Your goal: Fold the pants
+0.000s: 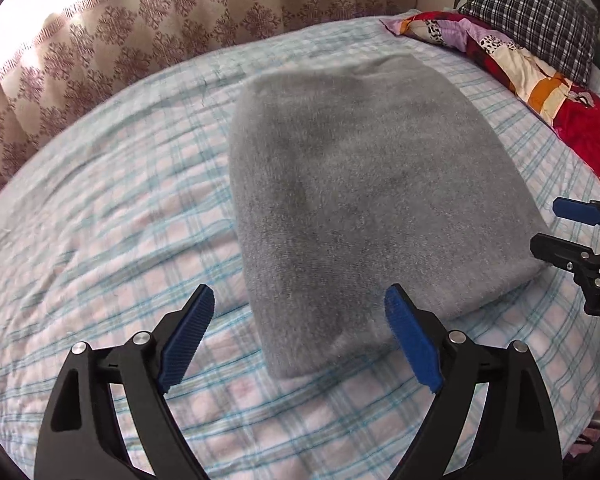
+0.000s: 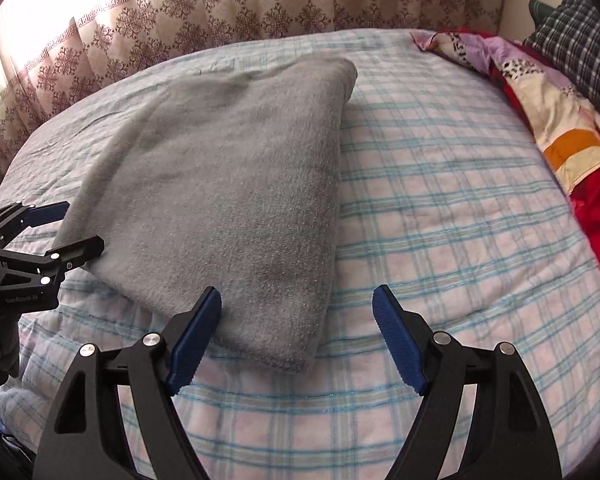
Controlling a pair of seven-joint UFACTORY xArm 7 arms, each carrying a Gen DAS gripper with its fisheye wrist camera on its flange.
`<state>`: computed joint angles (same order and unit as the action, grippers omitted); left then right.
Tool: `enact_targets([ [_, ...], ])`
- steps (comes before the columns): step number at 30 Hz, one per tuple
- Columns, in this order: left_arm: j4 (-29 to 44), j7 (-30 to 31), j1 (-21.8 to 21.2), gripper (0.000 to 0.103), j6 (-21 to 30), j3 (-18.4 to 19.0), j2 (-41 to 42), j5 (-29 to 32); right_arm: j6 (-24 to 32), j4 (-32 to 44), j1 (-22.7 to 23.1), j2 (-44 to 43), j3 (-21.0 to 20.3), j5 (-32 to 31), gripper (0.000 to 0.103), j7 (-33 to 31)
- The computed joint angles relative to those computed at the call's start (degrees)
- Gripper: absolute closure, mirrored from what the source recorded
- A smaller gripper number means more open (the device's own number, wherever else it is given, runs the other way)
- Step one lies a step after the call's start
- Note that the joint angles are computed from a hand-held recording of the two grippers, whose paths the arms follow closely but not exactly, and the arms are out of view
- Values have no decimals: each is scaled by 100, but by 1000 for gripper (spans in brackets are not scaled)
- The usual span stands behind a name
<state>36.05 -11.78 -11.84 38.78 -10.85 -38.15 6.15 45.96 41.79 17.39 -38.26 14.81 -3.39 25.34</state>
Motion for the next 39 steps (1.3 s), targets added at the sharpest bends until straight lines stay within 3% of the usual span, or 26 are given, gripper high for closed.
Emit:
enact_targets([
  [10, 83, -806, 163, 5, 249, -614, -813, 395, 379, -154, 33, -986, 82, 188, 20, 443],
  [20, 160, -1188, 139, 3, 582, -769, -1301, 529, -123, -271, -215, -1265, 460, -247, 14, 722],
  [23, 173, -1316, 183, 3, 634, -811, -1361, 568, -167, -287, -236, -1305, 519, -334, 13, 765],
  [25, 141, -1435, 242, 3, 639, -897, -1434, 643, -128, -267, -234, -1314, 547, -352, 8, 800],
  [39, 203, -1751, 361, 3, 784, -1090, -1521, 945, -125, -282, -337, -1404, 744, -707, 7, 888],
])
